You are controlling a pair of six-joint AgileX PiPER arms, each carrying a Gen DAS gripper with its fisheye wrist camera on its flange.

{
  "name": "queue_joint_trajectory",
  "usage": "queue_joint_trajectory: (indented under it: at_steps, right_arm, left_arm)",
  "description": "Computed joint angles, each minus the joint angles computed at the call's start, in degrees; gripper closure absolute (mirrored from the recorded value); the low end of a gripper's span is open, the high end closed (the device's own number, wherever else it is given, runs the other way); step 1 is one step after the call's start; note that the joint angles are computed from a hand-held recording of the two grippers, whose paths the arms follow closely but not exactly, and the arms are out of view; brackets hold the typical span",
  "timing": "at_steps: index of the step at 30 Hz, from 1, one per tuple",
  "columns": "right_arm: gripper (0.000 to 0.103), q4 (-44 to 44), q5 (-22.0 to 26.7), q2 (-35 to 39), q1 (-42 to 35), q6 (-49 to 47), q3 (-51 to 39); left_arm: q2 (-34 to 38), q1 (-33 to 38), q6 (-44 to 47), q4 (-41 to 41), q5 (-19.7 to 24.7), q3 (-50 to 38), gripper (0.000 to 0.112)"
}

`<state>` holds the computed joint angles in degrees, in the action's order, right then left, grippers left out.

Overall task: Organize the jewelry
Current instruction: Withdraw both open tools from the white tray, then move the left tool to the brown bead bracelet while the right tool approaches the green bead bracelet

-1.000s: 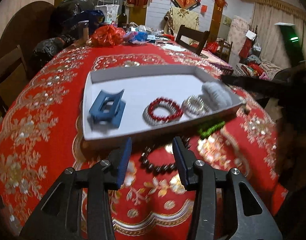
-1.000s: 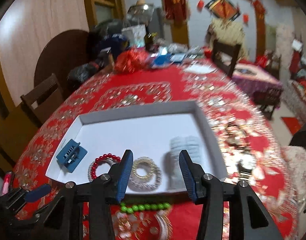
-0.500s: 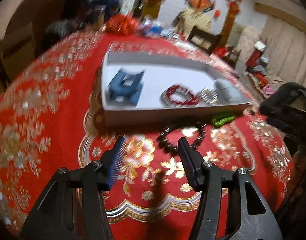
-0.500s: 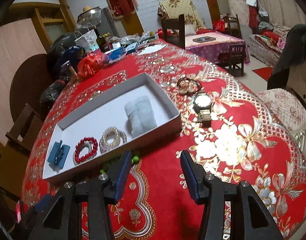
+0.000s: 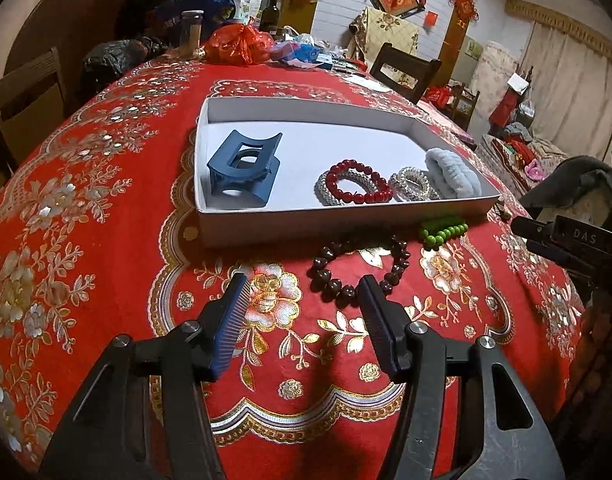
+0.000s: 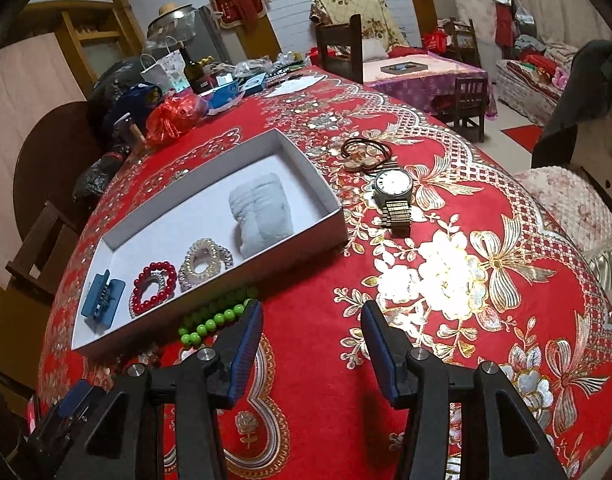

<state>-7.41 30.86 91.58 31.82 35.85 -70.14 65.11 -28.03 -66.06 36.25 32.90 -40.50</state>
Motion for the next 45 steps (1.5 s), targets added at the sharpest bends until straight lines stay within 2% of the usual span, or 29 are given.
queue_joint_trajectory:
  at_steps: [11,45]
  right_arm:
    - [0.055,2.55,-0.35,-0.08,-0.87,-2.45,0.14]
    - [0.054,1.43,0.19,0.72,0.02,-1.24,-0.56]
  left_arm:
    - [1.43,0.18,1.18,-0.91,0.36,-1.06,0.056]
    - [1.69,-0.15,1.14,-1.03,0.33,-1.11,0.056]
